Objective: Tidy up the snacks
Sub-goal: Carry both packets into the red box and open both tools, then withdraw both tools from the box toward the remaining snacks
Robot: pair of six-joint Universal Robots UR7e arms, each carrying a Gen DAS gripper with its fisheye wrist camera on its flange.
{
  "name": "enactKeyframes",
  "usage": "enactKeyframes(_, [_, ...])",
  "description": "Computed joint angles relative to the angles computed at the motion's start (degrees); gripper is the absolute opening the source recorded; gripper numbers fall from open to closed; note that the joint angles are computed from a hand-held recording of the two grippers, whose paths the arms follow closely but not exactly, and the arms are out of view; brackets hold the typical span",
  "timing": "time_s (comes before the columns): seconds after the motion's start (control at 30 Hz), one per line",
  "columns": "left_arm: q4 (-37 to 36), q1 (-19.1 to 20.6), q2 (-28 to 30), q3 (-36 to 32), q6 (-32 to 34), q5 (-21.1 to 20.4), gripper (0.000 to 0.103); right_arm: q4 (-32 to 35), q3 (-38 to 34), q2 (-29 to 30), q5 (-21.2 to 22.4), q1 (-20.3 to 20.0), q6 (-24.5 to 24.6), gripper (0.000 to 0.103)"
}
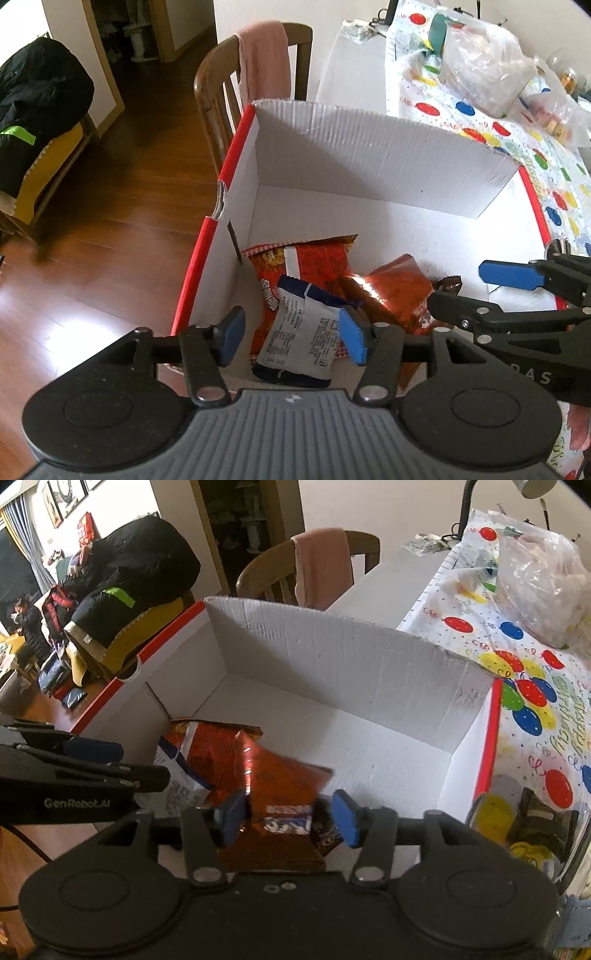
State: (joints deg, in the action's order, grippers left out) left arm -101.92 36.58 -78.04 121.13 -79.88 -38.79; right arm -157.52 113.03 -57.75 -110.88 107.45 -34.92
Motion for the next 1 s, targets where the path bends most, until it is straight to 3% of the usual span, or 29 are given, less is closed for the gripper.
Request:
enactKeyframes(0.67, [0.5, -7.2, -1.9, 1.3, -4.9, 2.6, 0.071, 0.0, 2.8, -9.1, 7.2, -1.4, 1.6, 0.093])
enactKeyframes(1.0, [-3.5, -11.2, -0.8, 1.6, -4.2, 3.4, 0.083, 0.6, 5.8, -16.4, 10.9, -3.0, 1.5, 0.101])
